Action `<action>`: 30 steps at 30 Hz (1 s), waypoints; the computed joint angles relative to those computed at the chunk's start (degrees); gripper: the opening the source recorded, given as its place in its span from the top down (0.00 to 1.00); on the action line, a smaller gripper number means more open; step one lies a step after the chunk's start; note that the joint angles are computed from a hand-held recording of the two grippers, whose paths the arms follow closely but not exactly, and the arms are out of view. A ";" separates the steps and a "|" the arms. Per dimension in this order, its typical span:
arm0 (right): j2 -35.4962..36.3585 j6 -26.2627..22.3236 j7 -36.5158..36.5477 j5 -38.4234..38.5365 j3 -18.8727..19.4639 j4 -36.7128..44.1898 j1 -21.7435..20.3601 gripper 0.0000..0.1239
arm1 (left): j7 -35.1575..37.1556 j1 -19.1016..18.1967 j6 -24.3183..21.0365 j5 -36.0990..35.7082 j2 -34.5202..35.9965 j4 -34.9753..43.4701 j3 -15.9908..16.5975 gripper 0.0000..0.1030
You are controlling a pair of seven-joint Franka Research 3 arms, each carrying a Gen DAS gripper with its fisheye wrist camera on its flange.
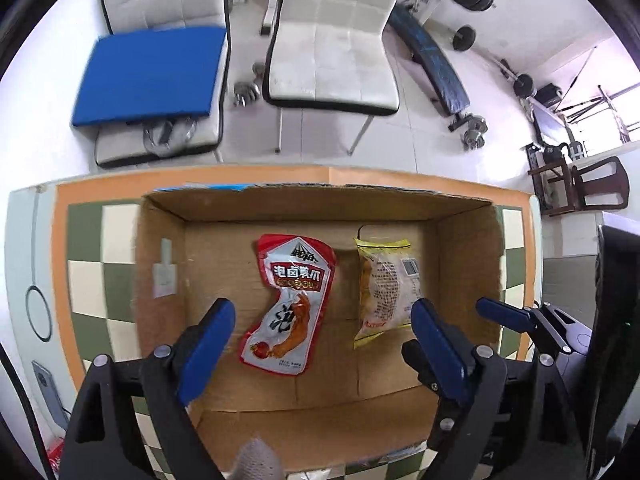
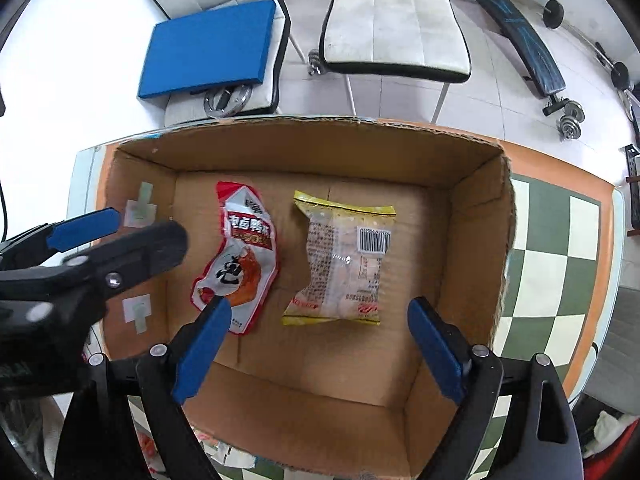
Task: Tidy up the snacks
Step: 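Carry both packets into the cardboard box and open both tools, then grasp the white square packet with the left tool while the right tool grasps the white mizz bag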
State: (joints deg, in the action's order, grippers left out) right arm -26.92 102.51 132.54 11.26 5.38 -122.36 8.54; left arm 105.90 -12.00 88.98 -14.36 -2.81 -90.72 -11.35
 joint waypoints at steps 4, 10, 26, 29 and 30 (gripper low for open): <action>-4.08 2.65 1.40 -0.68 1.80 -1.38 0.70 0.25 | 4.09 0.99 7.93 -4.30 -8.60 -5.87 2.34 0.13; -10.16 2.93 6.20 -2.41 6.51 -1.68 2.58 0.25 | 7.62 0.72 14.75 -5.16 -20.23 -13.53 6.21 0.13; -18.95 -13.90 9.17 4.30 13.07 -10.14 15.51 0.25 | 11.93 1.71 -4.66 12.99 -45.65 -44.18 10.31 0.13; -17.37 -14.80 3.34 5.19 12.89 -13.37 17.87 0.26 | 10.51 1.22 -4.78 14.67 -48.73 -49.10 9.80 0.13; -16.22 -15.25 1.34 4.89 13.14 -14.01 18.56 0.26 | 9.95 0.92 -4.60 14.75 -49.75 -50.10 9.70 0.13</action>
State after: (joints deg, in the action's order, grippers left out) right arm -43.14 87.26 133.88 16.14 18.52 -136.37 27.10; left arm 115.85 -11.08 84.39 0.38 -52.55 -140.82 -1.64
